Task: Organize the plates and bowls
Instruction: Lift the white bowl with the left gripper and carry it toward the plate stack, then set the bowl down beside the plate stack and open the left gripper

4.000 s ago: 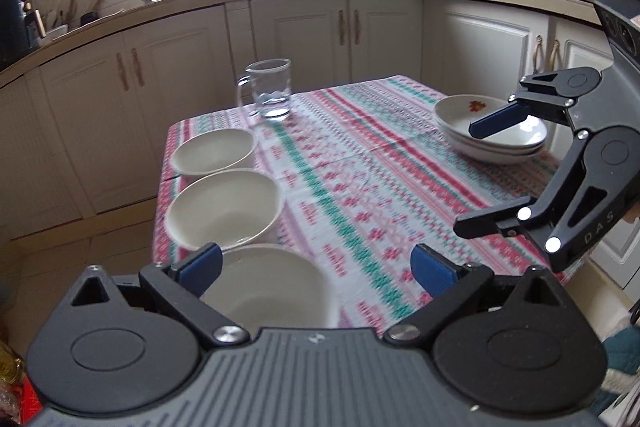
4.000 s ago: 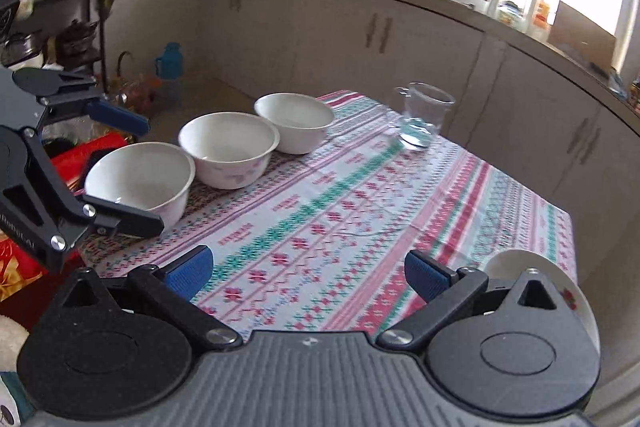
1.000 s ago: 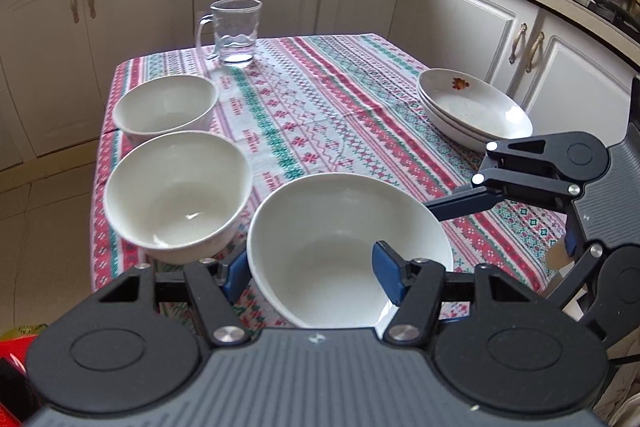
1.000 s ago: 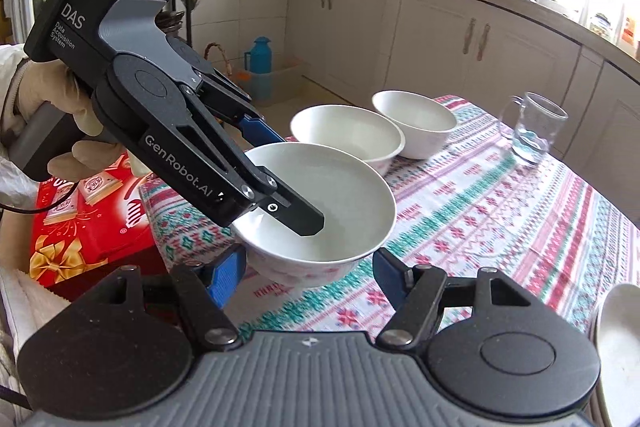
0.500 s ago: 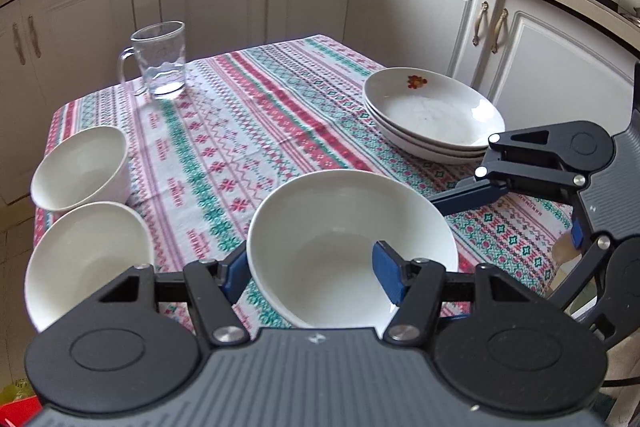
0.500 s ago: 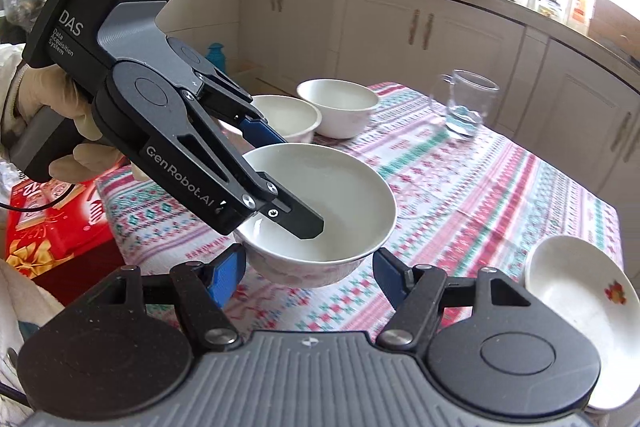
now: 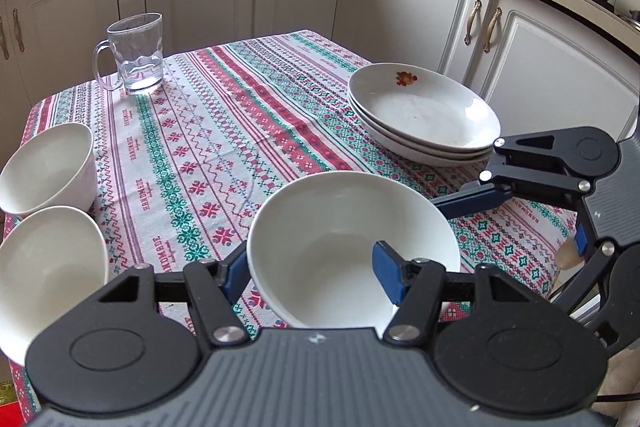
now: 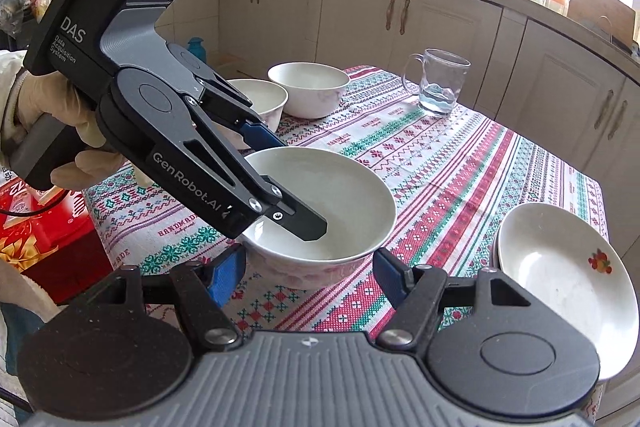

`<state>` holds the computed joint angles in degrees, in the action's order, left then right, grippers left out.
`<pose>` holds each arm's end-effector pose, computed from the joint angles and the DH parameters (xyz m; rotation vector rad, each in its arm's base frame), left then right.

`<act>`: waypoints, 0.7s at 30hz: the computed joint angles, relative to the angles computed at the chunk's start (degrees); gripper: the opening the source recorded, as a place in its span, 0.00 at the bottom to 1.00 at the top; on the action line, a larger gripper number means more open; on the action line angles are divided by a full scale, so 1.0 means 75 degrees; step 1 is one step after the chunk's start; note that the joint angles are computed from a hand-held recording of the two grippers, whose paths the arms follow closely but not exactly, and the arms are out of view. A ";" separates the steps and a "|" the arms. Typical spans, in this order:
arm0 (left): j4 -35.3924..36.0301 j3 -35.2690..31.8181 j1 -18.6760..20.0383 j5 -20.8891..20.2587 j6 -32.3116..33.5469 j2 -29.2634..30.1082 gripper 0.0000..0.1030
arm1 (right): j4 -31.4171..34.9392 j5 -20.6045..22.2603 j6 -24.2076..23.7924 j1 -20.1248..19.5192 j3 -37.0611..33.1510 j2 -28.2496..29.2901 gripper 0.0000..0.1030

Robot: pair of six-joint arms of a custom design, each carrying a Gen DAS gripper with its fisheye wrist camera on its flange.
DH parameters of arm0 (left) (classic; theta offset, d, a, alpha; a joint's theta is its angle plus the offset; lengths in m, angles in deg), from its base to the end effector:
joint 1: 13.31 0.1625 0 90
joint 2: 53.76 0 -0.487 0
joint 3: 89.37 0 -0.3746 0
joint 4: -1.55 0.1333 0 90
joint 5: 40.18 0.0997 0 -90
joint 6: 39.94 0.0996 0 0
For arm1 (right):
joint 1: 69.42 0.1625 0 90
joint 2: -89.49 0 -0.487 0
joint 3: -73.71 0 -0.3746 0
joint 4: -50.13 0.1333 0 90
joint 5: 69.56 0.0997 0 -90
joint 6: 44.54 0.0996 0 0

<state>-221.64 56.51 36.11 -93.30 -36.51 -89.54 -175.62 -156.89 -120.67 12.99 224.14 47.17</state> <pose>-0.1066 -0.4213 0.0613 0.7953 2.4319 -0.7654 0.0868 -0.3930 0.0925 1.5904 -2.3055 0.5567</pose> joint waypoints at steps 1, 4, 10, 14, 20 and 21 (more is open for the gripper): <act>0.0000 -0.0010 0.0012 -0.0005 -0.0029 0.0016 0.61 | -0.0011 0.0002 -0.0006 -0.0008 0.0002 0.0004 0.72; -0.0027 -0.0001 0.0067 -0.0052 -0.0044 0.0033 0.61 | 0.0049 -0.0014 0.0038 -0.0013 -0.0016 -0.0005 0.72; -0.0132 0.0051 0.0052 0.0036 -0.0050 0.0153 0.61 | 0.0089 -0.0042 0.0071 -0.0031 -0.0030 0.0029 0.72; -0.0273 0.0093 0.0035 0.0042 -0.0023 0.0196 0.61 | 0.0118 -0.0018 0.0037 -0.0040 -0.0010 0.0022 0.72; -0.0863 0.0212 -0.0106 0.0182 0.0199 0.0399 0.93 | -0.0016 0.0025 0.0022 -0.0060 0.0053 0.0070 0.90; -0.1011 0.0250 -0.0139 0.0202 0.0219 0.0436 0.94 | -0.0109 0.0097 -0.0003 -0.0089 0.0092 0.0094 0.93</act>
